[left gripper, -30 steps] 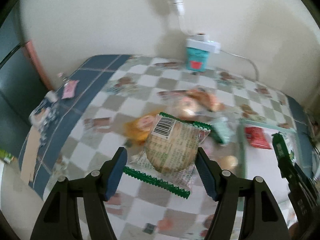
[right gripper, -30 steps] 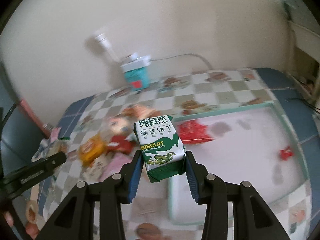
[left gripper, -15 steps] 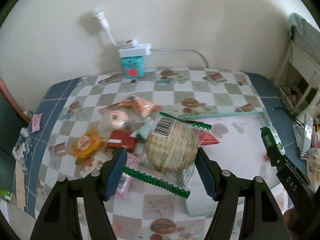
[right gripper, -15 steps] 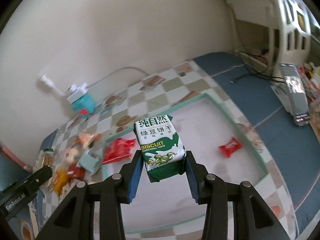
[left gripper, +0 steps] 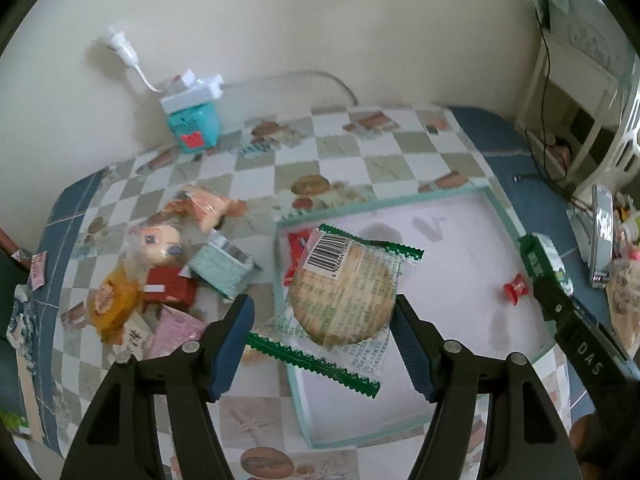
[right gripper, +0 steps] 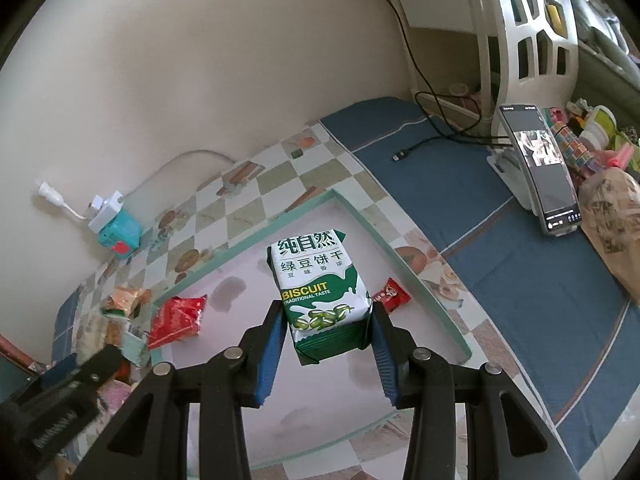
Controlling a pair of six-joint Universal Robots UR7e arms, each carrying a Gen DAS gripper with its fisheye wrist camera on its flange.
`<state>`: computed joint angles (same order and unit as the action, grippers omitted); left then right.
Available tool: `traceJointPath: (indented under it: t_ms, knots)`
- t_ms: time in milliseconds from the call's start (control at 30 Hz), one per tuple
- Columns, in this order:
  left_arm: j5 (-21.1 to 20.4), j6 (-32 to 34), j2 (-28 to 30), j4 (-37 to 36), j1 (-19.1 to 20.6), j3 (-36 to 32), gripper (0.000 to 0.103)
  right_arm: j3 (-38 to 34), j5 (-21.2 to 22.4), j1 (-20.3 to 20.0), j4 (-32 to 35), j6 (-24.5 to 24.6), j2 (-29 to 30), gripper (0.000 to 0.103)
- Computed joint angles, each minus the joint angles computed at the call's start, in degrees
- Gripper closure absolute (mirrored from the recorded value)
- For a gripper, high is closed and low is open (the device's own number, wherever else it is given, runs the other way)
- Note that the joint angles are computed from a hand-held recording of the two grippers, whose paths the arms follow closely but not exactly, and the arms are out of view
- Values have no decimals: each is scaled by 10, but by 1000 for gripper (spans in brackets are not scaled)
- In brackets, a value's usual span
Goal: Organize snacks
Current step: 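Release the biscuit box with the right gripper while the left gripper releases the cracker pack into the tray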
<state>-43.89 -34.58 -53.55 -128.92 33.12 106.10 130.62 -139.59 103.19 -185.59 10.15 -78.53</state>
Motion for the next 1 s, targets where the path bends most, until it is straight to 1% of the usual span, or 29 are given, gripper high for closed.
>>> traceJointPath:
  t_ms: [200,433,633,667,700,733,767,800,833,1000]
  knots:
    - [-17,-6,14,12,14,-2,32,1,9,-29,68,42,7,59]
    - [-39,-22,26,27,32,-1,32,3,17,-43,83,47,16,59]
    - [-41,-21,28,33,35,-2,32,0,18,-43,106,62,14,58]
    - [-43,-20,28,33,36,-1,32,-1,18,-43,111,68,12,57]
    - [-44,-21,27,34,36,-2,31,-3,15,-41,119,72,11,52]
    - [-43,-24,26,37,37,-2,28,-4,12,-39,120,73,12,48]
    - [-41,-27,25,41,37,-3,20,-4,9,-37,121,74,11,38]
    - [-38,-29,24,42,37,-3,17,-4,8,-35,122,76,9,35]
    - [-33,-31,21,44,36,-1,16,-5,8,-34,124,78,8,35]
    - [-13,-58,-2,54,36,6,16,-10,-1,-23,135,82,6,27]
